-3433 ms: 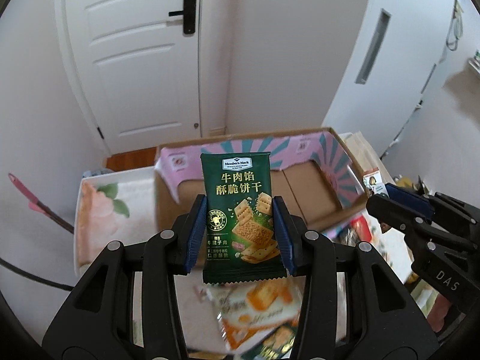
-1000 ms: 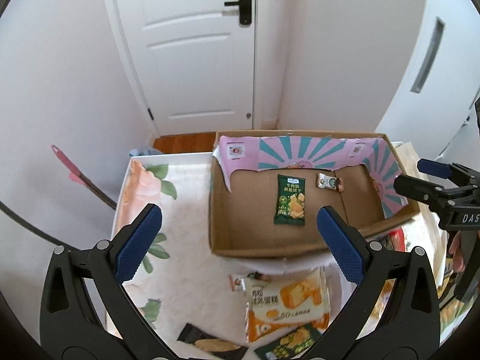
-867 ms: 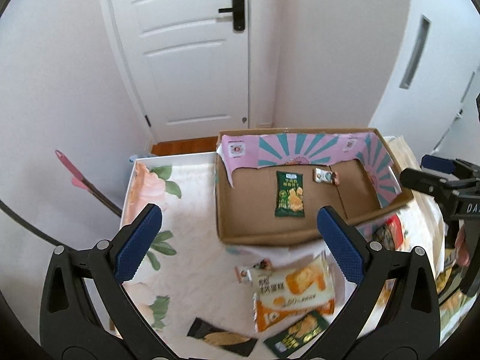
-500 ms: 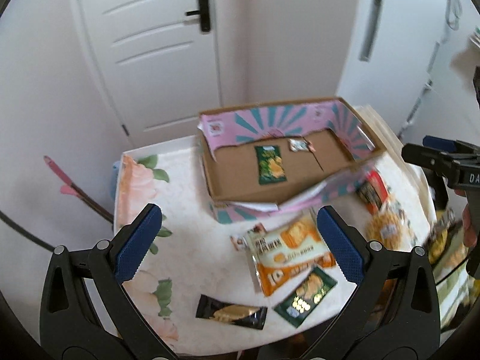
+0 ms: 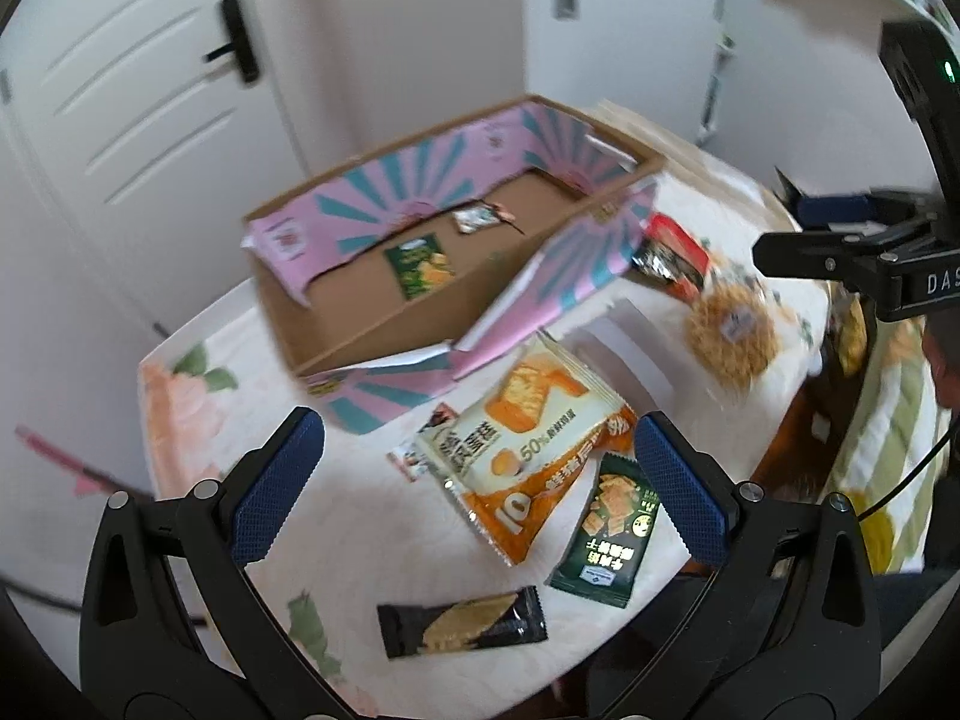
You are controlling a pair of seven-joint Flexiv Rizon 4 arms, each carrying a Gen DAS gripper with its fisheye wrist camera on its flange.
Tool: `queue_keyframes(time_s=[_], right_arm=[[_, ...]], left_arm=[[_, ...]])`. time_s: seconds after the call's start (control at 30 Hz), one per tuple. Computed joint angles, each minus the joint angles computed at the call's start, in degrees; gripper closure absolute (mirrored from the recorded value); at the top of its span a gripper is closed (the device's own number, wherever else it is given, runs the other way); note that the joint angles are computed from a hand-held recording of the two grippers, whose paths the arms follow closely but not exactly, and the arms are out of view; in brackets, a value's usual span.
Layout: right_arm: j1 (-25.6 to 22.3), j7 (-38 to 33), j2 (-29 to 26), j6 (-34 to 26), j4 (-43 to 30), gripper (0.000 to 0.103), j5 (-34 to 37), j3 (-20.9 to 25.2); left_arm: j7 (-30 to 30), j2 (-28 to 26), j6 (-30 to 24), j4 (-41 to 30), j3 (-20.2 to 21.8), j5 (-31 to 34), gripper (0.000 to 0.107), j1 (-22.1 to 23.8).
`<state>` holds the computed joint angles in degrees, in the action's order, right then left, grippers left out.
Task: Organize snacks
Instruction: 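Grasp the orange-white egg cake packet with the left tool while the right grasps the grey packet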
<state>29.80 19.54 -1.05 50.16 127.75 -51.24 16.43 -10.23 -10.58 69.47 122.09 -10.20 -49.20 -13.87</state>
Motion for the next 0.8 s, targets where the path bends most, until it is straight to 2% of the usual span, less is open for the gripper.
queue_keyframes(time_s=[0.13,0.27,0.53,0.8], right_arm=[[0.46,-0.42,-1.71,-0.47,0.05,0.001,0.37,-0.08],[0.98,1.95,-3.93,1.70,0.67,0.001,-0.74,-0.92],[1.82,5.13,-7.56,4.78,0.86,0.001,-2.16,-3.00],[1.47,8.23,-9.04,6.73,1.87,0.001,-3.81,-4.26]], left_arm=[[3.23,-3.00,-0.40,-1.00,-0.75,3.25,0.004,0.09],[4.43,-5.75,-1.85,-2.19,-1.20,8.21,0.004,0.67],[-0.14,-11.53,-3.77,-6.77,-1.66,18.22,0.004,1.57],[-3.54,-15.63,-8.03,-11.16,-2.17,23.68,0.004,2.51]])
